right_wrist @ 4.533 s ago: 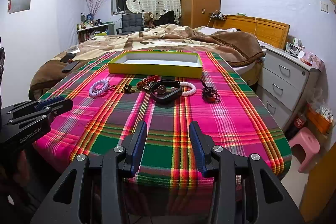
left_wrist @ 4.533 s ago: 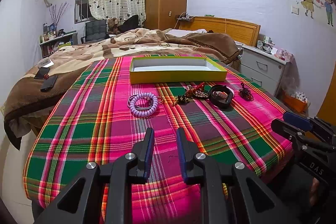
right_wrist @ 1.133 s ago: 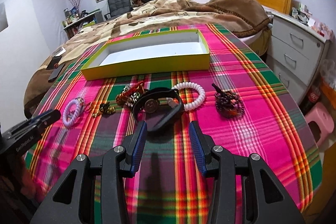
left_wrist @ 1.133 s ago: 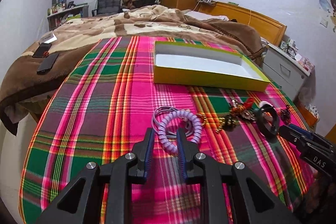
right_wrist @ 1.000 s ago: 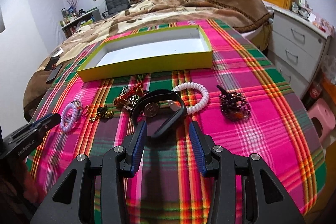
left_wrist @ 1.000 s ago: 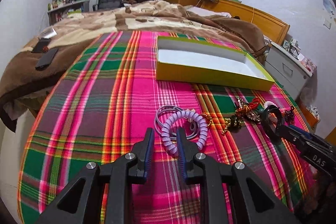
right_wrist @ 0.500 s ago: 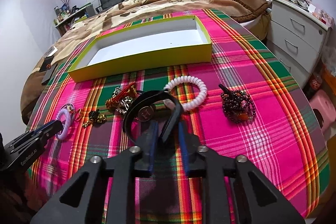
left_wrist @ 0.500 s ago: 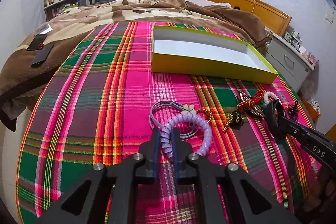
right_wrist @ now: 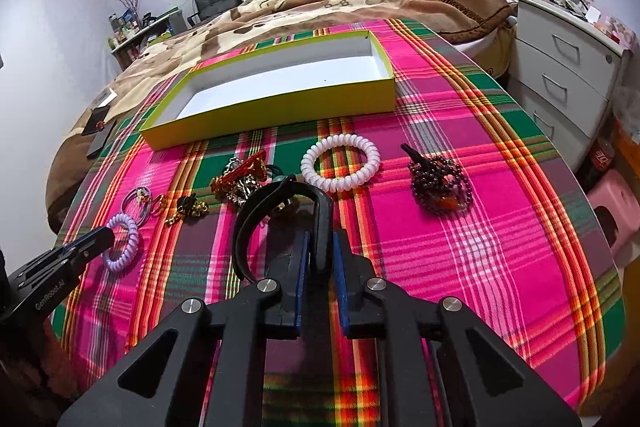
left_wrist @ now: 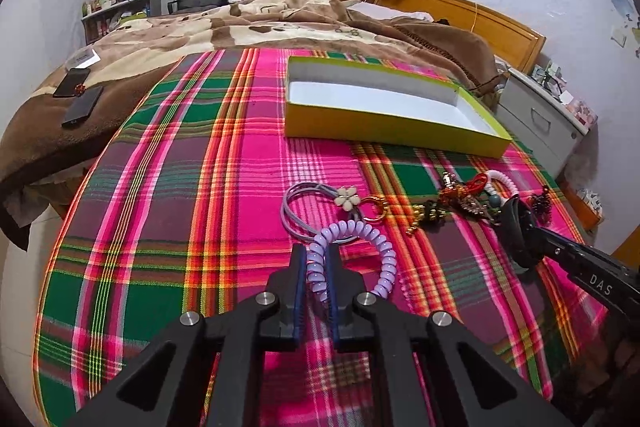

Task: Organize jewelry
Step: 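Carry the lavender coil and black band into the yellow-rimmed box with both grippers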

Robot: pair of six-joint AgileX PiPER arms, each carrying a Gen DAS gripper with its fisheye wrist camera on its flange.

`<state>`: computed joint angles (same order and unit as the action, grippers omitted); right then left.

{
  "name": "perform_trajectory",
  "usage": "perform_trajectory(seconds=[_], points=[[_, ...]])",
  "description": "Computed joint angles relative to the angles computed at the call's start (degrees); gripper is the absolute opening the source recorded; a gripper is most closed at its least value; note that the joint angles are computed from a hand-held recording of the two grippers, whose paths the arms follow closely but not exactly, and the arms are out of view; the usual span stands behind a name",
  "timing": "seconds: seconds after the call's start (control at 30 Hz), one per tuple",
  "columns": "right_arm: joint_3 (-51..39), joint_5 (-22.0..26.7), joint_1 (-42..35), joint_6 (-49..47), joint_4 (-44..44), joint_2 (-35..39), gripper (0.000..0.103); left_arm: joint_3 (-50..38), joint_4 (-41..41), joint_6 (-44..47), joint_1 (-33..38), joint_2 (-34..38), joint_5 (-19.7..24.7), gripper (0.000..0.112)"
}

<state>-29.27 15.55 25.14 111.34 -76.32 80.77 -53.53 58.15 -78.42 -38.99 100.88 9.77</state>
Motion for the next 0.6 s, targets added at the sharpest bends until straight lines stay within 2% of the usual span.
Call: perform_trajectory(seconds=[0.17,0.4,0.47,0.6], points=[[0.5,1.2,0.7,-2.4,2.1,-2.3,0.012,1.0,3.5,-3.2,-0.8,-2.1,0.0,0.009],[0.7,2.2,1.5,-4.5,3.7,-4.2,0.012,0.7,-0.1,0.8,-1.3,-3.7,0.3,0.009],[0.3,2.3,1.3,-6.2,4.8,-4.6,0.012,0.0,-3.3,4.6,-1.3,-3.6,0.2,0.009],[-1.5,0.8,-1.0,-12.5,8.3,-4.7,0.012,-3.2,-15.1,18.1,-1.0,-2.7,0.5,0.009]])
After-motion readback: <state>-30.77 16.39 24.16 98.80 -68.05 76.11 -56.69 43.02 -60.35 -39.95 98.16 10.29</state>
